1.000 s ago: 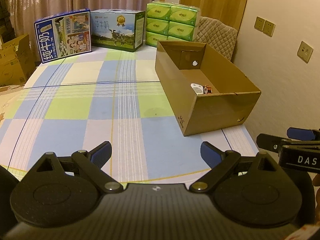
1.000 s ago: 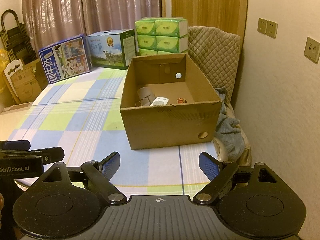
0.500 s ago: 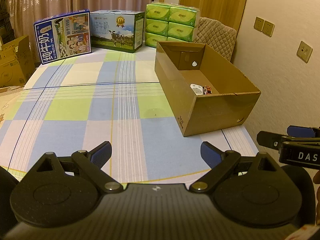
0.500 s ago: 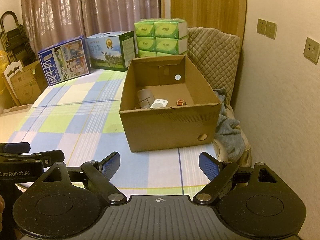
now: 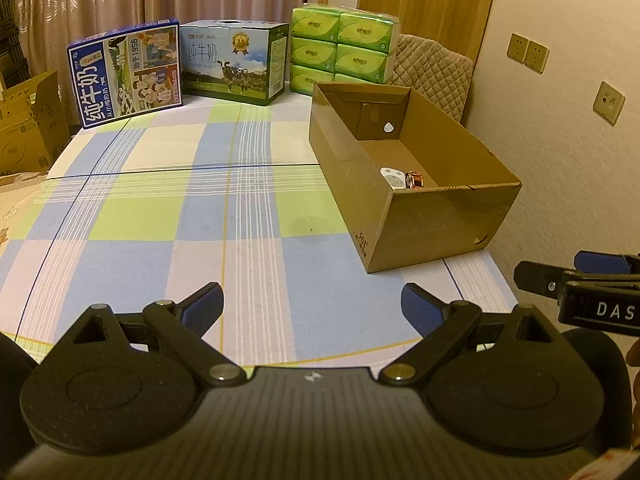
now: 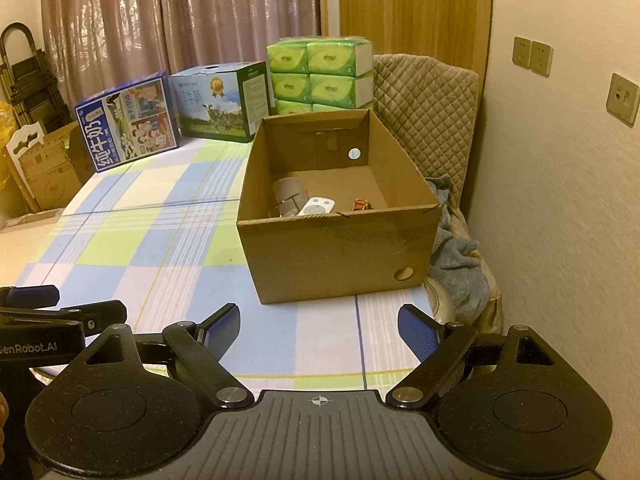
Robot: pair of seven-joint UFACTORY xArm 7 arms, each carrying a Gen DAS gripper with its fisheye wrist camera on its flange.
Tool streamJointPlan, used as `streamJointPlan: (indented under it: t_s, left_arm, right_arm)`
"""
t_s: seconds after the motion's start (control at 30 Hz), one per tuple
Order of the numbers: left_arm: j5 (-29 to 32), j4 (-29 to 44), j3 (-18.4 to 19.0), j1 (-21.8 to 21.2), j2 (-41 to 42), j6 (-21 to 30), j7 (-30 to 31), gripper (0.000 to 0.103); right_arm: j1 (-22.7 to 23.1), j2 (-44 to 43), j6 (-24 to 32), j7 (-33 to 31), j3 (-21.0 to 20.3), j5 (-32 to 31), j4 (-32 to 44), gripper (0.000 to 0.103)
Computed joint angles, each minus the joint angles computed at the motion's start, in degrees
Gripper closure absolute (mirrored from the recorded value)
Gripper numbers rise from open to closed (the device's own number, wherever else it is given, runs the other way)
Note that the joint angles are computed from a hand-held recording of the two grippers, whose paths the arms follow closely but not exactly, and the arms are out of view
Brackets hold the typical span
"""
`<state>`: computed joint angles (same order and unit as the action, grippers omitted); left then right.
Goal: Organize rigid objects
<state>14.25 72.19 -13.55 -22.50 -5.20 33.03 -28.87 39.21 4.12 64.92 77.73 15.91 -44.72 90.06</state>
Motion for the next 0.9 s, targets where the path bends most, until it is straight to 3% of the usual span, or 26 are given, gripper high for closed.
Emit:
streamJointPlan:
  t_s: [0.73,0.9]
  left_arm:
    - [-0.05,-0.07,0.01,-0.07,-0.05,-0.27,0.37,0.009]
    - [-0.5,-1.66,0.08,0.1,-0.96,-2.82,0.41,0.009]
  right_arm:
    - [-0.15,-0.16,-0.12,-0.04,0.05,0.06,-0.17,0.02]
    - [-0.12,-0.12,-0.07,-0.02,0.05,0.03,-0.13,0.02]
